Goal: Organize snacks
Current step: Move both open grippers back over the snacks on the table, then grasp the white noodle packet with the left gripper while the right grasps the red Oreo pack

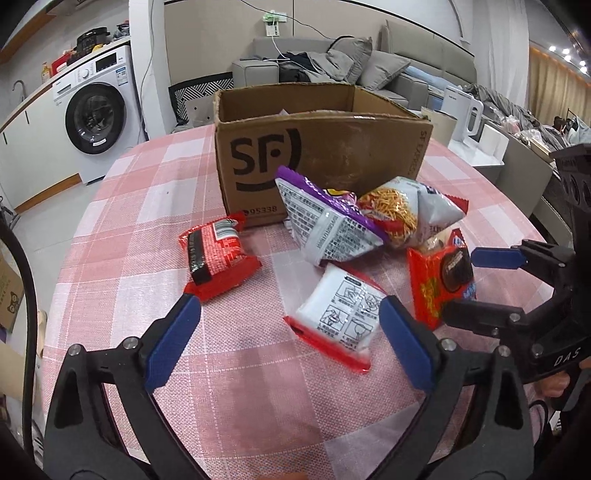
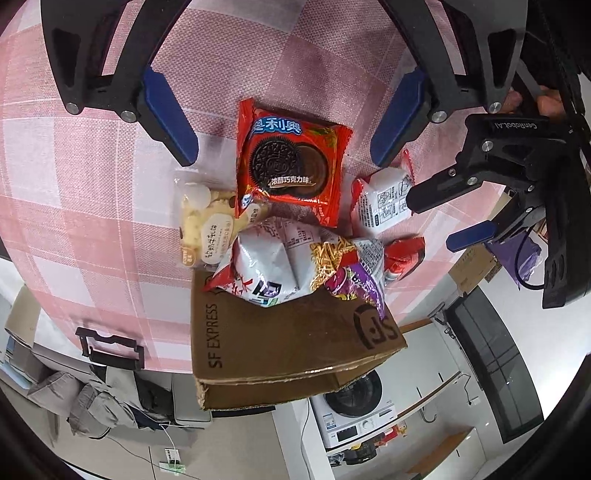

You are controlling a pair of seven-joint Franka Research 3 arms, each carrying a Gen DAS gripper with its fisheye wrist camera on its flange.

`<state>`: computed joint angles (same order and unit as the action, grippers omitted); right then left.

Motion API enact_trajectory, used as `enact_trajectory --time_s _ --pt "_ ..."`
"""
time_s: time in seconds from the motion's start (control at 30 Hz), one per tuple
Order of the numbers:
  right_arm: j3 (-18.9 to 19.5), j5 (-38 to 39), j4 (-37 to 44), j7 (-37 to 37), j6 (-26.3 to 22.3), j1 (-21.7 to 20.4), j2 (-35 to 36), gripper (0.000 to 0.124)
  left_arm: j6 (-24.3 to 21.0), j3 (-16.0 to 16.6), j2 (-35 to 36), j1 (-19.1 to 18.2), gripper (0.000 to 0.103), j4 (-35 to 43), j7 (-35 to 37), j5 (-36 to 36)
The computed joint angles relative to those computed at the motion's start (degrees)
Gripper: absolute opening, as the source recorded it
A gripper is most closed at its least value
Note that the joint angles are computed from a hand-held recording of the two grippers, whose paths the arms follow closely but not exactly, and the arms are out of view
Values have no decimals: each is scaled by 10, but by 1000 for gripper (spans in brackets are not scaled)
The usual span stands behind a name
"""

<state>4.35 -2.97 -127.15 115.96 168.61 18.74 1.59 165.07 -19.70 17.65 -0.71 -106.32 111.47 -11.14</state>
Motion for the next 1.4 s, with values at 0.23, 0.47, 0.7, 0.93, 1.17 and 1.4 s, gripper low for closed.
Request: enact_trajectory --time_s 0.23,0.47,0.7,0.93,1.17,1.4 --pt "-2 -7 3 3 -5 2 6 87 -15 3 14 -6 92 10 1 21" --pt "-2 2 6 -10 -6 4 10 83 -31 -11 21 3 90 14 28 10" --pt "-1 23 5 -31 -2 5 11 81 -53 -8 38 -3 80 35 49 0" --pt "-2 34 3 -41 4 6 12 81 -57 0 53 -18 78 53 38 16" --pt "-4 21 2 -29 9 10 13 70 -68 -20 55 2 56 53 67 -8" --pt "6 82 -10 -73 26 6 7 51 -84 -43 47 22 49 45 132 -77"
